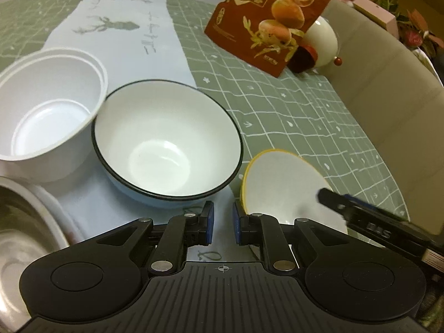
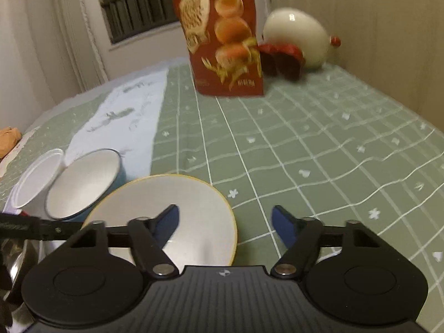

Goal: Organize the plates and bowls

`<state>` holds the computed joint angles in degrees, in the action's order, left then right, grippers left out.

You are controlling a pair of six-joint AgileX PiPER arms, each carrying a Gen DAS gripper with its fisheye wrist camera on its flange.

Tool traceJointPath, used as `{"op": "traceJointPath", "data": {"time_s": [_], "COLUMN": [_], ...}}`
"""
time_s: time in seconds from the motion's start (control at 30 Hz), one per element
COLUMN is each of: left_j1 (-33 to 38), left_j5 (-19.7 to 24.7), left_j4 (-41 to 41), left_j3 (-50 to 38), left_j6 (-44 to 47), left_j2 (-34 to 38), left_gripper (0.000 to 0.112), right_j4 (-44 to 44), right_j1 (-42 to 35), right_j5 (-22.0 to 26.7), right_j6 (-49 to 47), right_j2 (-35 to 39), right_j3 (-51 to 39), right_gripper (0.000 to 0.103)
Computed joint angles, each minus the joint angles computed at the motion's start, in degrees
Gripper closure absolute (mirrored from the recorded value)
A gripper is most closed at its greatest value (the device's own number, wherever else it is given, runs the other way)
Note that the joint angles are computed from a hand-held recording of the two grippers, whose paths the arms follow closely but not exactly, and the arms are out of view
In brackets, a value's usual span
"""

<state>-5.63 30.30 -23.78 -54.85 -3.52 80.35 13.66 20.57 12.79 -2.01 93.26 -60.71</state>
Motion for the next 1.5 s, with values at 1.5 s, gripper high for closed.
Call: {"op": "traceJointPath", "data": {"time_s": [1.5], "left_j1": [11.1], "left_j5": [10.3], "left_j4": [-13.7], "left_j3": [7.4], "left_j6": [21.8], "left_j2": [-6.7], "left_gripper": [0.083], "right_j4": [17.4], "right_j1": [8.4], "right_j5": [6.2], "right_j6": [-8.5], "right_j2": [-0.5], "right_j3": [3.1], "right_gripper": [0.059]}}
